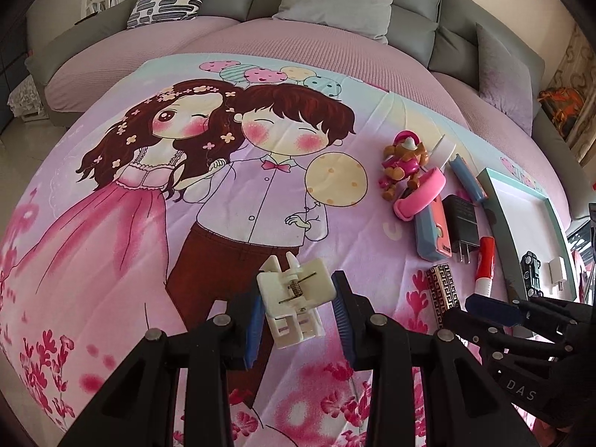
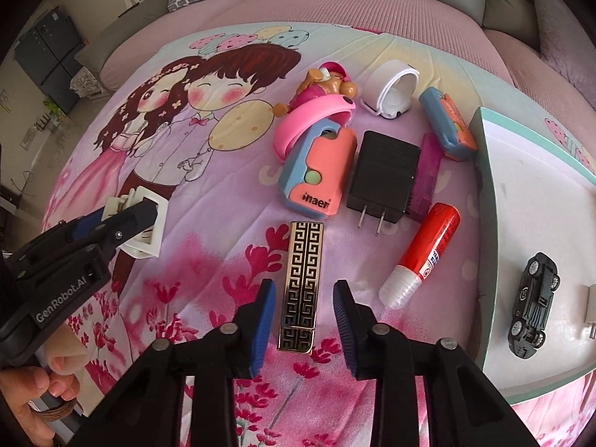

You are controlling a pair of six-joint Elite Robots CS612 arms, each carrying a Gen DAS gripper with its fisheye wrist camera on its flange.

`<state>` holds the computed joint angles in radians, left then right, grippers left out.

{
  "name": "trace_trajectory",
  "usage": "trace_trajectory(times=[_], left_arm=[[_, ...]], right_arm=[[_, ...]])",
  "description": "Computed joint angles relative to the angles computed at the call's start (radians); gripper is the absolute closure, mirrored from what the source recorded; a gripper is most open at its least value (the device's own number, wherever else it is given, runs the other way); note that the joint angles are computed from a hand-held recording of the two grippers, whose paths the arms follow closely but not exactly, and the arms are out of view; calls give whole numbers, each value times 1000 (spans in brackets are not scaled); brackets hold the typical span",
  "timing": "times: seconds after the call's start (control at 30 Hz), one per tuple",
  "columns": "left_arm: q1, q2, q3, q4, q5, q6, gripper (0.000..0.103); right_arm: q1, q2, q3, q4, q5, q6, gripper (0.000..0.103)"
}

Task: Organize rigid objects
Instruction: 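Place harmonica on the charger with right tool while left tool drops clip in tray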

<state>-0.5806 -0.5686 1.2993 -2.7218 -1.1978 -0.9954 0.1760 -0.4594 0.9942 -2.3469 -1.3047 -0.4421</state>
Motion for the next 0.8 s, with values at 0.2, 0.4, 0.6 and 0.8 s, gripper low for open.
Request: trace_trajectory(times=[0.2,0.4,0.6,0.8], left_arm=[[-1,1,-4,12,1,1,67],[-8,-10,-2,14,23,4,67],[-19,-8,-59,15,64,69,67],[-33,42,-203,55,63,189,67]], right_arm=[[4,10,-3,-2,-6,15,80],[-11,-17,30,-39,47,-8,81],[-45,-44,38,-76,77,4,81],[-92,-46,13,-102,46,46,81]])
